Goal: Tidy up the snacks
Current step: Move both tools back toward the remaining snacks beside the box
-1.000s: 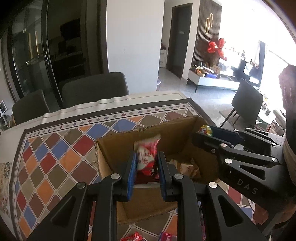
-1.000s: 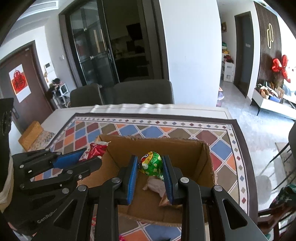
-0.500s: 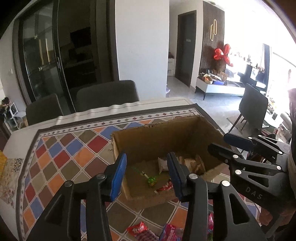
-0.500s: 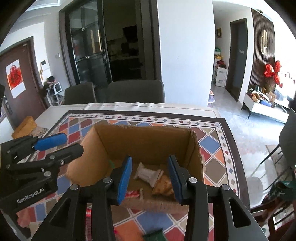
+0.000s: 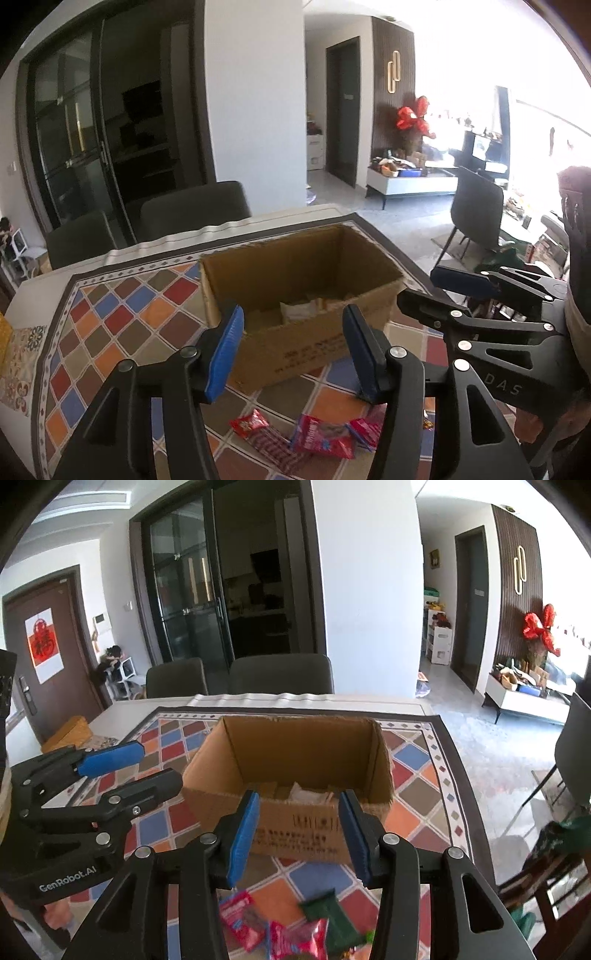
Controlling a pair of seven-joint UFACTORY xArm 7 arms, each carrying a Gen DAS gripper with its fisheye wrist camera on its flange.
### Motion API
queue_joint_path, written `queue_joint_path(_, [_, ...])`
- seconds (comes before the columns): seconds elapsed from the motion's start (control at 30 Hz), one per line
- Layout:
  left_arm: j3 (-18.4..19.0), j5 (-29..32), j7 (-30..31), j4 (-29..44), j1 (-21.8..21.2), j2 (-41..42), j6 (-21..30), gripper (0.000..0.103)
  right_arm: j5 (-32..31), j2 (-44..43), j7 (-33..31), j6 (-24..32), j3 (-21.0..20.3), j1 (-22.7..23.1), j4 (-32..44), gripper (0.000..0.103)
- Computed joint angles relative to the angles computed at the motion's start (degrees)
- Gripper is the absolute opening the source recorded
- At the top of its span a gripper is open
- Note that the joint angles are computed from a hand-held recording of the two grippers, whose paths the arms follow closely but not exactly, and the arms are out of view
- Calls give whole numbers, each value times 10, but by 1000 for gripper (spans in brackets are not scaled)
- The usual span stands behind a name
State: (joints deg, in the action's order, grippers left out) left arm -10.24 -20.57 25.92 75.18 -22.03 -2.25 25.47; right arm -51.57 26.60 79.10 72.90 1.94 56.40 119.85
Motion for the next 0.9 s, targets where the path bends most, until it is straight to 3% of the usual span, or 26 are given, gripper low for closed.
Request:
queue_joint_path(0.33, [6,-66,99,-85,-34,-56,-19,58,-11,-52,71,47,34,16,-84,46])
queue_joint_path(0.5, [15,-96,148,-111,-52,-67,-6,59,-3,-74,109,56,60,8,-130,46])
queue_joint_path(0.9, [13,-104,232,-155,-68,-75,40,59,43,-97,178,52,98,-8,-205,46])
